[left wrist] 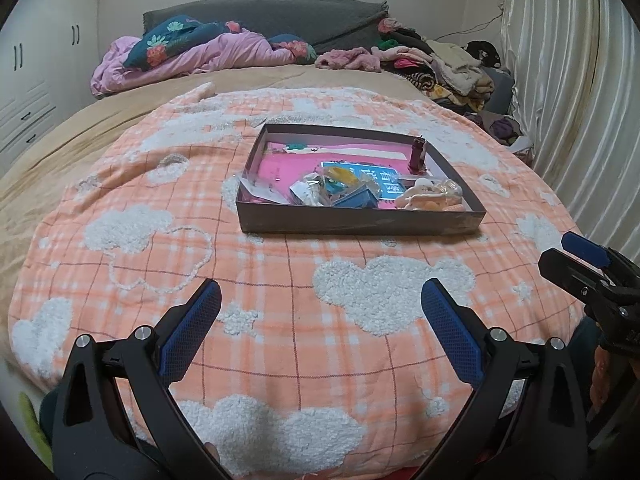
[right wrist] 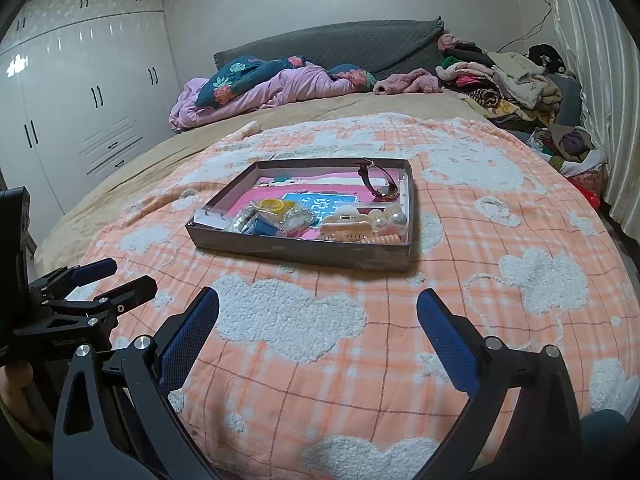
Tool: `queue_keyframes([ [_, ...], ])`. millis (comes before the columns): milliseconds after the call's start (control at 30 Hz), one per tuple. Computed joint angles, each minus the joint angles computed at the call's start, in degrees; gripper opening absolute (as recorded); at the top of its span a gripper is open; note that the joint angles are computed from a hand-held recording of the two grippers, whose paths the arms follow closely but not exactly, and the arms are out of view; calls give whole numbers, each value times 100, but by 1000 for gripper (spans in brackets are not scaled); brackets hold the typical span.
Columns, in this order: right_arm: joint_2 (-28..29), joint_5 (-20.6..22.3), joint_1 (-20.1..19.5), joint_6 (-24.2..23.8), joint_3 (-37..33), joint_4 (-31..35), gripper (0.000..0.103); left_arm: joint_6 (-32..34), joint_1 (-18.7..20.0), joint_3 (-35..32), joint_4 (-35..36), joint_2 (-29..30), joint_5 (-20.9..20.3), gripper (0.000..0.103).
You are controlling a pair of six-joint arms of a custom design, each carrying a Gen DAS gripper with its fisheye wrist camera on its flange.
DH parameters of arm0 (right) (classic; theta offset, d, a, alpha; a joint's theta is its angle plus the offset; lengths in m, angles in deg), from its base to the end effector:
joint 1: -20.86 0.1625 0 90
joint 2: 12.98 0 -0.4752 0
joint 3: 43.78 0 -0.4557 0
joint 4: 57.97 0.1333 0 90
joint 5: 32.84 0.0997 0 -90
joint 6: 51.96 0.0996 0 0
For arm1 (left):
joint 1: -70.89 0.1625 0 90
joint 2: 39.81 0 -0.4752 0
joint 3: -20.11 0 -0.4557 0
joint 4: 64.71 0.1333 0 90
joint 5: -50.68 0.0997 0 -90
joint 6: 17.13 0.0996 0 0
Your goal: Organize jewelry
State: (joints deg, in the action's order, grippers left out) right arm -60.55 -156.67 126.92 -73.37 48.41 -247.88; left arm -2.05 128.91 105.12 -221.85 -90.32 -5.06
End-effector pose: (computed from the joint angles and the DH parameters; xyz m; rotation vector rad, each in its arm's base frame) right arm 0.2878 -0.7182 0.2280 0.3874 -2.2704 1.1578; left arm -0.2663 -0.7841 0.2556 0.7943 2.3916 -0.8406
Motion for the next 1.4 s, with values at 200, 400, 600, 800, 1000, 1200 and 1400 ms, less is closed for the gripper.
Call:
queue_keyframes([
  [200,-7,-11,-8,4,4,-57,99,-5,-8,-9,15,-9,-4,94],
  [400,-7,-23,-10,-12,11,-84,99,4,-22,-27,34,-18,19,94],
  [600,-7,-8,-10,-22,14,-102,99,3,-21,-24,16,-22,8,94],
  [800,-21,-14,-9,-8,24,-70,99,11,-27,-19,-15,-44,18,94],
  [1000,-16,-13,-9,-8,21,-72,99,24,-32,-23,-11,-58,55,94],
  [1200,-12,-23,-7,-27,23,-91,99,33,-30,-21,-20,-60,35,94],
  [1400,-10,-19,-6,-32,24,-103,99,25,-30,-41,10,-64,51,94],
])
